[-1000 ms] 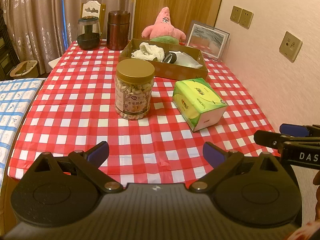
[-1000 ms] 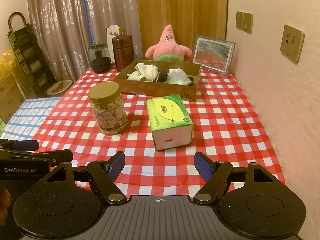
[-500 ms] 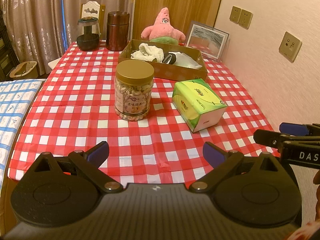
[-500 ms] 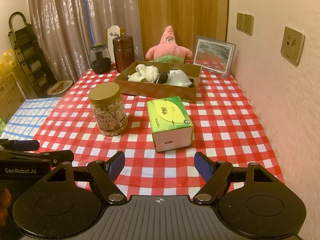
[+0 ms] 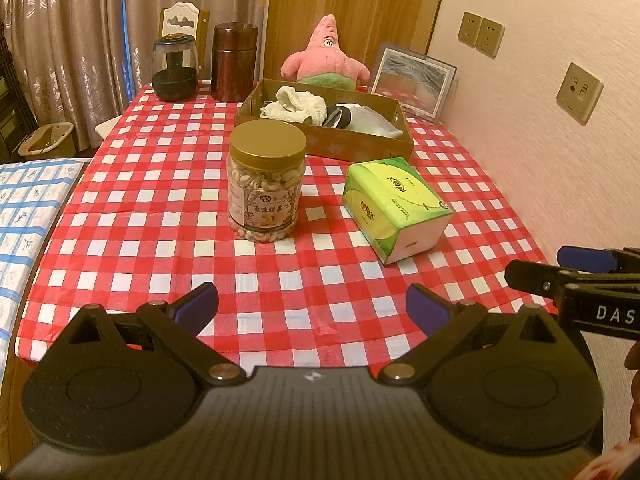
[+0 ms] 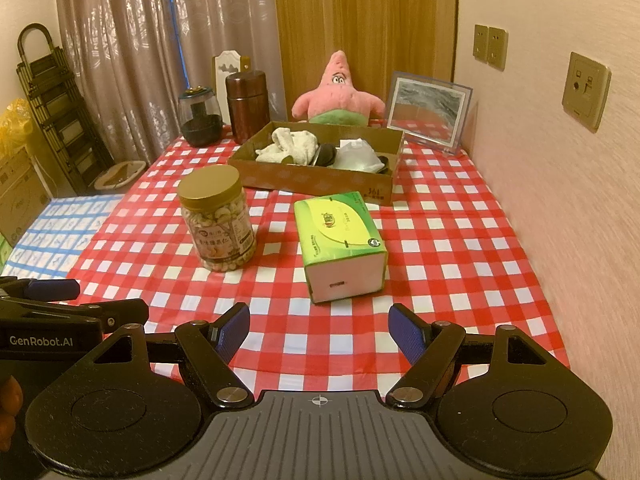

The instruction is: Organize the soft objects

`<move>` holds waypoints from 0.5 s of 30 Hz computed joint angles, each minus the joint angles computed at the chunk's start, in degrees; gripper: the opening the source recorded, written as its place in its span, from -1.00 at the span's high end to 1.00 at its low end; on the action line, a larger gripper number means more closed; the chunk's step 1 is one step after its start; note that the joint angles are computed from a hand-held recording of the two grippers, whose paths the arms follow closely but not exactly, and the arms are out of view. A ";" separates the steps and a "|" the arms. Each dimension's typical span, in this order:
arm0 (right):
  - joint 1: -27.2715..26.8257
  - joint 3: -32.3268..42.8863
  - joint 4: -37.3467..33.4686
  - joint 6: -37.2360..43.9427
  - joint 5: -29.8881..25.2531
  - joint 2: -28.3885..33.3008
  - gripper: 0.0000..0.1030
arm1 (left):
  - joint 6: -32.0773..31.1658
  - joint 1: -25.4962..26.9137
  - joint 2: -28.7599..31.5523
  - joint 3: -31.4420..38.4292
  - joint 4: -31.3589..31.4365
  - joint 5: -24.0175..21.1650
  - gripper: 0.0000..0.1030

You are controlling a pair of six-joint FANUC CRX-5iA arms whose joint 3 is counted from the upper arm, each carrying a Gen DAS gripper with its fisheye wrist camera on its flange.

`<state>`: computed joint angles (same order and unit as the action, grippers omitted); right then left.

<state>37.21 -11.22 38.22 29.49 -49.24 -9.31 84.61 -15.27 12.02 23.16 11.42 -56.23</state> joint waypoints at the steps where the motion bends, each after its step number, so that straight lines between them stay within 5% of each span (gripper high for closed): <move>1: 0.00 0.00 0.00 0.00 0.00 0.00 -0.47 | -0.05 0.04 -0.10 -0.19 -0.01 0.11 -0.93; 15: 0.00 -0.13 0.10 -0.09 0.09 -0.05 -0.47 | -1.41 0.30 -0.36 -1.01 1.18 1.39 -0.93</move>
